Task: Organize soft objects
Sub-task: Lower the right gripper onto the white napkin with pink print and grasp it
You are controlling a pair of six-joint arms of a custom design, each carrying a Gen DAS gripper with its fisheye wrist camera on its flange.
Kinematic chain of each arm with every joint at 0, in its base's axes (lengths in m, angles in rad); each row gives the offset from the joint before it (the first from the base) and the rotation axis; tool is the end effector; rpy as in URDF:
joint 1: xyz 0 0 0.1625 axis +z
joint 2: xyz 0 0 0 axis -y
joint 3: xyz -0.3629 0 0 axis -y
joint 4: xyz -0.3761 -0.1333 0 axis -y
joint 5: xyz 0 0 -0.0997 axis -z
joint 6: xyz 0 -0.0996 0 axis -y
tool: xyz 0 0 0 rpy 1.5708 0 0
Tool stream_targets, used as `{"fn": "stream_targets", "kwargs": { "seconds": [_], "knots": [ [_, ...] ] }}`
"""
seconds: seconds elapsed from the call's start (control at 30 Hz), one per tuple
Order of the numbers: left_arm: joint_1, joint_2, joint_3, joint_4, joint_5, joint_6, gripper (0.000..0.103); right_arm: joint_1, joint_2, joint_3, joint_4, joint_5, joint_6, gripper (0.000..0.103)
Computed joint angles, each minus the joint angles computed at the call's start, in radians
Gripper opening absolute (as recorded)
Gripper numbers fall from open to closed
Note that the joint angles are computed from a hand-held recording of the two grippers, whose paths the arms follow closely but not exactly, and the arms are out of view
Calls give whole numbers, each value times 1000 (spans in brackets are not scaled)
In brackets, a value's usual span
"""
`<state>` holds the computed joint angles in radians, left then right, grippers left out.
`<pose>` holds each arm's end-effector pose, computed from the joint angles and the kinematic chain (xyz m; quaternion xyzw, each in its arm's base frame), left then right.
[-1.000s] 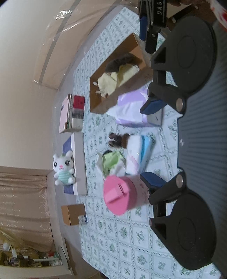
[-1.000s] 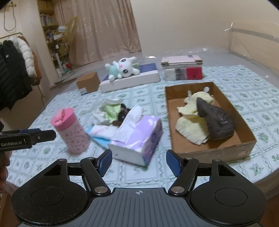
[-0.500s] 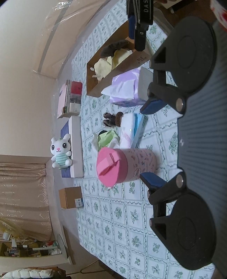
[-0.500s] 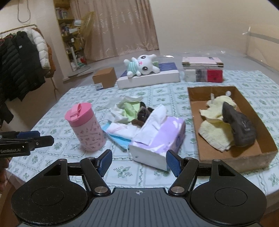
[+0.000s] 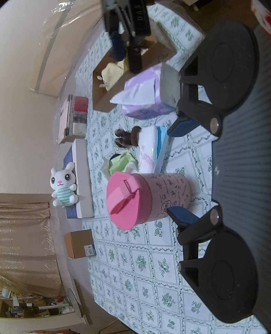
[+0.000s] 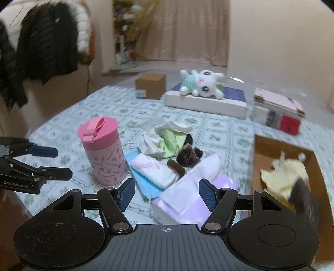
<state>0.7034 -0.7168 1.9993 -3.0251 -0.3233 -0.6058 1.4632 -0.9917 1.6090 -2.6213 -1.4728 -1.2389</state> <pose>-0.2219 -0.4869 0.0262 0.0558 0.8083 -0.4425 0.3843 0.0738 -0.6491 0.2004 0.5317 -0.8179 0.1976 0.0964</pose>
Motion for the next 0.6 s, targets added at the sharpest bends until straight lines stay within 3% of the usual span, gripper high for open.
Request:
{"fn": "stream_targets", "kwargs": {
  "seconds": [0.23,0.6],
  "knots": [
    [63,92,-79,-89,-5,28,70,40,142,-174,136,-72,-169,68],
    [122,162,-146,-133,-39,60,70,112,403,-472,326,-265,-386,68]
  ]
}}
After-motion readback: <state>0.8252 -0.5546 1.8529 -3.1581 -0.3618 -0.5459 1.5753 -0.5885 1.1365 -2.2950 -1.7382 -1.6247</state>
